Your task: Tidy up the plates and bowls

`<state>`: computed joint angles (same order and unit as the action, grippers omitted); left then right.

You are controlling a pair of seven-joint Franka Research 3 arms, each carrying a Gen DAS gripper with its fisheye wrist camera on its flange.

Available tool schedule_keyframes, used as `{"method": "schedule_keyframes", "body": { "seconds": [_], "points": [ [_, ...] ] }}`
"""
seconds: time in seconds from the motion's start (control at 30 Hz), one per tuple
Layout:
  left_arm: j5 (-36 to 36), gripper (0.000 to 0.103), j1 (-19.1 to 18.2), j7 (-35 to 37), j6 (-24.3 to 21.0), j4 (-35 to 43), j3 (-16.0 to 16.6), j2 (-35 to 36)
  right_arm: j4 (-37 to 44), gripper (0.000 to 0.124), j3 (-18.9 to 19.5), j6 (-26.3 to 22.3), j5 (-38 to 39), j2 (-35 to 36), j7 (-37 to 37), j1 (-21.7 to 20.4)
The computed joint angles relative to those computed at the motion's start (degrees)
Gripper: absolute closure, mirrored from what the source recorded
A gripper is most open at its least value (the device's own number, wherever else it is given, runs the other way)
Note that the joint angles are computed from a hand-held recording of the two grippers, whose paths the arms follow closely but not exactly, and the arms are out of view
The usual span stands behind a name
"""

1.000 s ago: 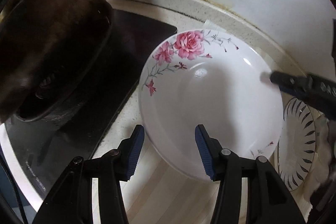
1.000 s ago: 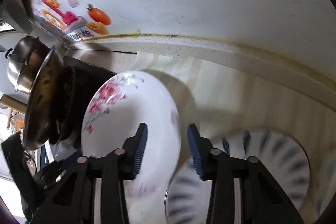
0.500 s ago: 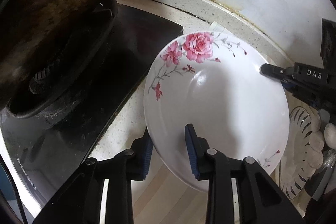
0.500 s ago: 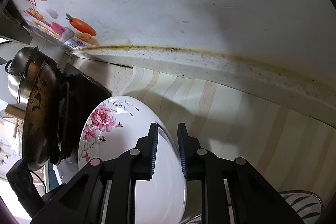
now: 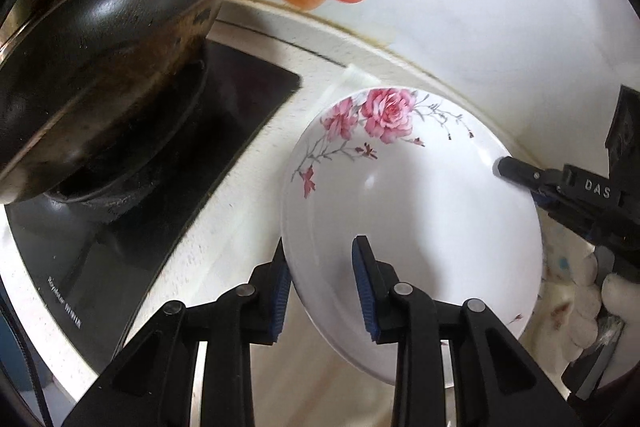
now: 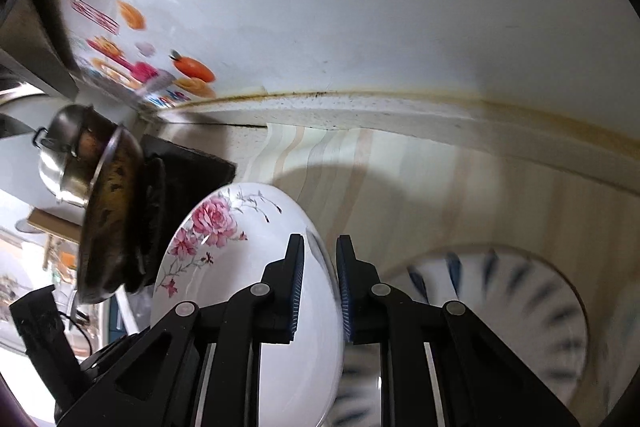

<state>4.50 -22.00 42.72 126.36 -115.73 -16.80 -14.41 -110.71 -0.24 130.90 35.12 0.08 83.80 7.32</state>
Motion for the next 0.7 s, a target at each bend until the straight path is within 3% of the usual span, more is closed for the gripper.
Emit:
{"method": "schedule_keyframes", "body": {
  "seconds": [0.27, 0.53, 0.7],
  "points": [
    [-6.85, 0.076, -4.08, 7.24, -3.85, 0.06, 0.01, -5.88, -16.48, 0.106, -1.44, -2.38, -4.02, -22.35, 6.57, -1.66],
    [-11.55, 0.076, -8.7, 9.74, -6.74, -3.31, -1.14, -11.3, -32.07, 0.106, -1.54, -12.07, -10.02, -46.3, 14.76, -4.94],
    [-13.4, 0.076, -10.91, 10.58, -8.5, -5.49, -1.77, -12.5, -39.26, 0.106, -1.25, -17.24, -11.15, -57.59, 18.67, -6.78]
  ]
}}
